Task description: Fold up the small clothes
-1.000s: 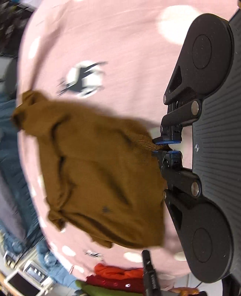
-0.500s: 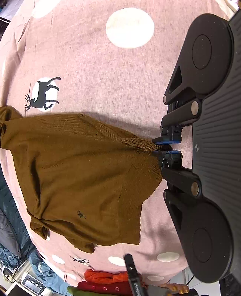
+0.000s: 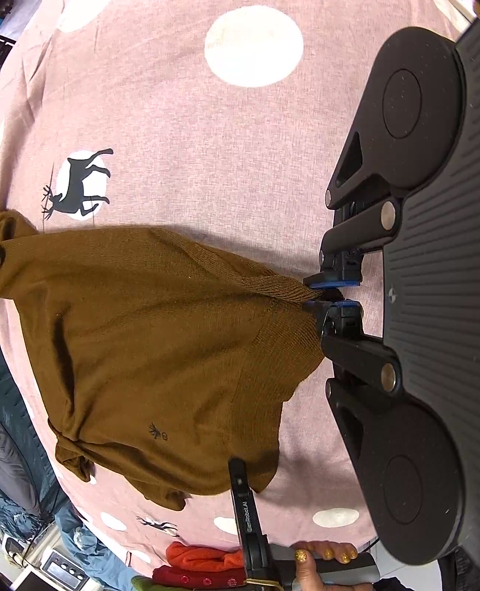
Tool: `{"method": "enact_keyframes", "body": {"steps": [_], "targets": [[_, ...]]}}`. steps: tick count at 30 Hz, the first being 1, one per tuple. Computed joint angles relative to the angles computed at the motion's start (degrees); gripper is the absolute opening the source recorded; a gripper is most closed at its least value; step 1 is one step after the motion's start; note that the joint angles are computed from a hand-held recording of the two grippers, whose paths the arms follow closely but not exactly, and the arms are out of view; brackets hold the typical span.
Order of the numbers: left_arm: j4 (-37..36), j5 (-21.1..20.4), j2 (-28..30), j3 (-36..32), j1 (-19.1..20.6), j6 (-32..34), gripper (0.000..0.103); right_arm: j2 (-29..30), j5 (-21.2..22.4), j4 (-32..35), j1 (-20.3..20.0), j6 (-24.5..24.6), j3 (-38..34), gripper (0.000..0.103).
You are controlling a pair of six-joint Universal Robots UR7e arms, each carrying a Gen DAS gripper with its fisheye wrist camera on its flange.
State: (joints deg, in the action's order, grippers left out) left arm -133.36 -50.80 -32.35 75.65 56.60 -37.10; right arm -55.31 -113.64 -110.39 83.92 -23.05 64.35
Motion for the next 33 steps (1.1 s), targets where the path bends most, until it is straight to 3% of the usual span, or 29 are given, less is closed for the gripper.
{"method": "enact_keyframes", "body": {"steps": [1,8,12,17,22,24,26,28,30,33], "targets": [[-2.2,-2.1,-0.9,1.3,0.3,0.0,0.007,-0.1,0.3,-0.1,0.0,-0.1,0.1,0.012],[-7.1,-6.4,-8.8,10.8,-2.0,1.7,0.006,-1.3,2.7,3.3,-0.4,-0.8,-0.7,0.012],[0.5,-7.4,-14.6,14.8,-4.3,2.0,0.006,-3.2,2.8,12.2,-0.5,-4.2,-2.8,0.011],[10.7,-12.6,-19.2,19.4,-4.6,-4.3,0.006,-4.7,3.2,28.1,-2.3,-0.2,-5.1,0.011],[12.8,-13.0,-16.6,19.5,-3.9,-5.9,0.007,-5.7,2.0,27.5,-3.6,2.2,0.4,0.011],[13.7,-13.9,-15.1,17.8,-3.2,-5.9,0.017,-4.9,0.4,26.9,-3.8,2.7,1.0,0.015],[18.0,-12.3,-14.3,15.8,-3.3,-6.0,0.051,-3.6,-0.4,28.2,-3.8,4.9,-0.4,0.027],[20.5,-8.5,-14.4,14.8,-4.3,-5.7,0.071,-3.4,-0.8,26.7,-3.3,3.9,-1.5,0.038],[23.0,-2.5,-15.3,14.6,-5.7,-5.5,0.076,-3.5,-1.0,23.9,-2.6,0.5,-2.6,0.070],[26.3,7.2,-14.9,11.9,-7.3,-6.1,0.082,-2.9,-2.6,16.5,-1.7,-3.7,-4.3,0.072]]}}
